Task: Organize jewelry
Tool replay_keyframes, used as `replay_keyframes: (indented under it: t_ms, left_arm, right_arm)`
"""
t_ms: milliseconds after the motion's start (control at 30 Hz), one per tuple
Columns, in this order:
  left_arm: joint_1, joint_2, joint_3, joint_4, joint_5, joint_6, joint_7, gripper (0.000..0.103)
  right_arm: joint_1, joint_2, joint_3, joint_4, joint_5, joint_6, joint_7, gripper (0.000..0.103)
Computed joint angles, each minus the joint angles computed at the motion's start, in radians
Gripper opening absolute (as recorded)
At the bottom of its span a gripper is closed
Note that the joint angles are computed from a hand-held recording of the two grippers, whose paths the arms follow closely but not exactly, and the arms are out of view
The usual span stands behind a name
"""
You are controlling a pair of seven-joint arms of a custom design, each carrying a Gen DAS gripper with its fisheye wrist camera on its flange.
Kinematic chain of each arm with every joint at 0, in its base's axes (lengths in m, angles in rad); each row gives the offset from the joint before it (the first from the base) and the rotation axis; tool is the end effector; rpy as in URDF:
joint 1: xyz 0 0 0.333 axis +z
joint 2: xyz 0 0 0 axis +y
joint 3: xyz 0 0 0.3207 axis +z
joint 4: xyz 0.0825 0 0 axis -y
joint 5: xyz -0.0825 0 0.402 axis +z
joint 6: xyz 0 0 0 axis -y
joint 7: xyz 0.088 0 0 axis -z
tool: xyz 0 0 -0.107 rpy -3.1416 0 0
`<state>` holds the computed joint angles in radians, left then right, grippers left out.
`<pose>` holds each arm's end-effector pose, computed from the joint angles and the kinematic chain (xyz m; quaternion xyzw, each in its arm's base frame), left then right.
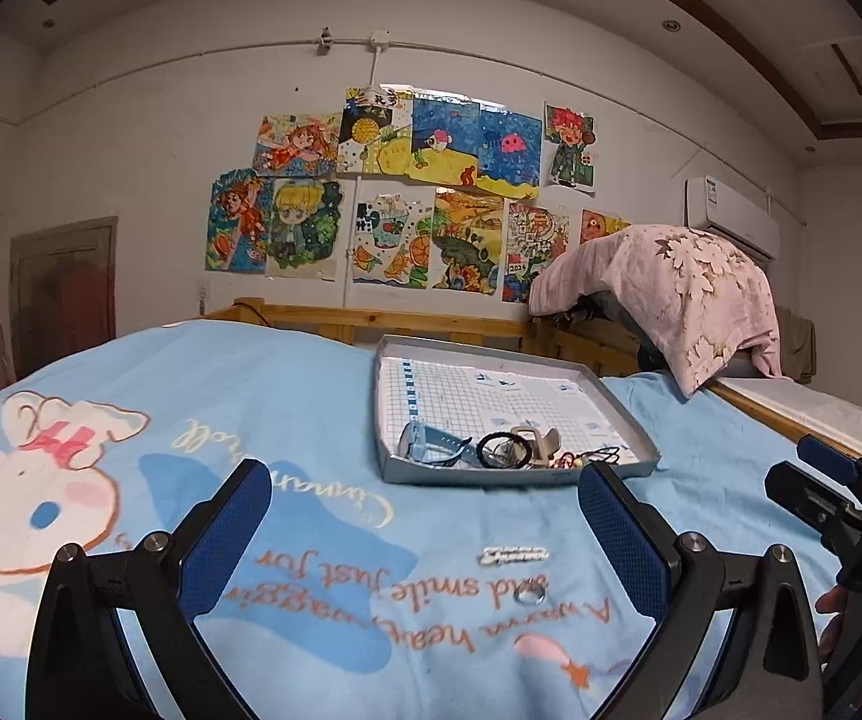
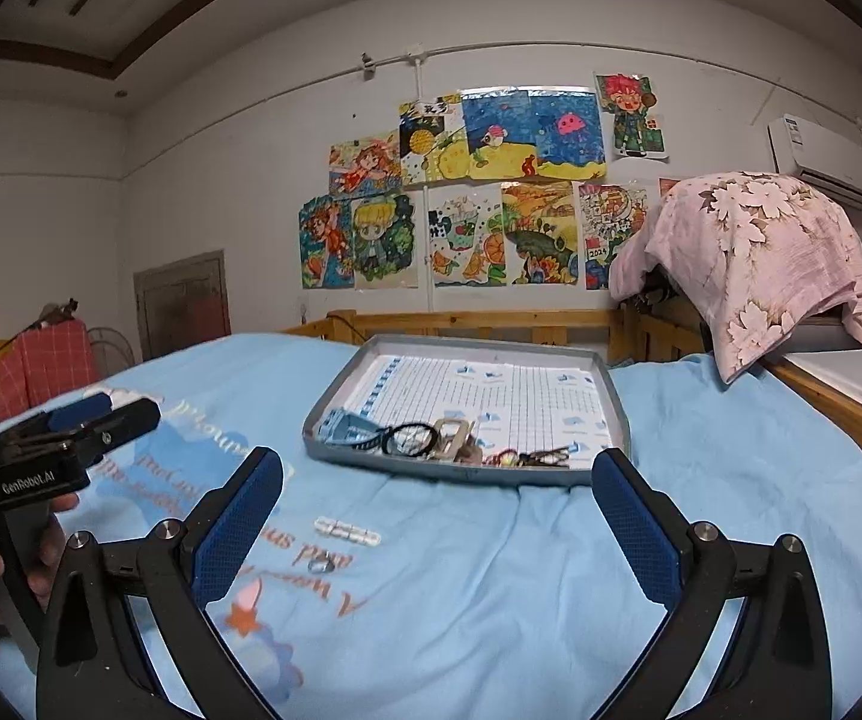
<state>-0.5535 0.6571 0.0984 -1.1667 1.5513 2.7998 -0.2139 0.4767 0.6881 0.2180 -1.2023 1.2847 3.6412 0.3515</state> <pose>0.6830 -0.4148 0.4828 -0.5463 0.5579 -0.4833 0.3958 0.6736 0.3251 0.4885 -0.5751 0.5184 -0.3843 0.5028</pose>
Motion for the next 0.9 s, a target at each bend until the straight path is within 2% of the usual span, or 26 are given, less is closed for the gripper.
replay_keyframes:
  t_ms: [200, 300, 500, 633, 900]
  left_arm:
    - [-0.005, -0.057, -0.017, -0.1, 0.053, -0.022, -0.063, 0.103]
    - [0.008, -0.066, -0.041, -0.127, 0.044, -0.031, -0.049, 0.103]
    - [0.023, -0.072, -0.062, -0.149, 0.033, -0.024, -0.039, 0.103]
    - [0.024, -0.066, -0.071, -0.147, -0.007, -0.038, 0.003, 0.103]
    - [0.039, -0.051, -0.075, -0.134, -0.115, -0.016, 0.092, 0.103]
  right_arm:
    - [-0.001, -0.053, 0.008, -0.136, -0.072, 0.043, 0.109, 0.101]
    - [0.011, -0.048, -0.005, -0.136, -0.051, 0.053, 0.097, 0.101]
    - [0.016, -0.023, 0.003, -0.096, 0.039, 0.06, -0.013, 0.101]
    - [0.001, 0.005, 0.038, -0.033, 0.123, 0.062, -0.141, 0.101]
    - [-0.039, 0.027, 0.102, 0.023, 0.186, 0.07, -0.234, 0.101]
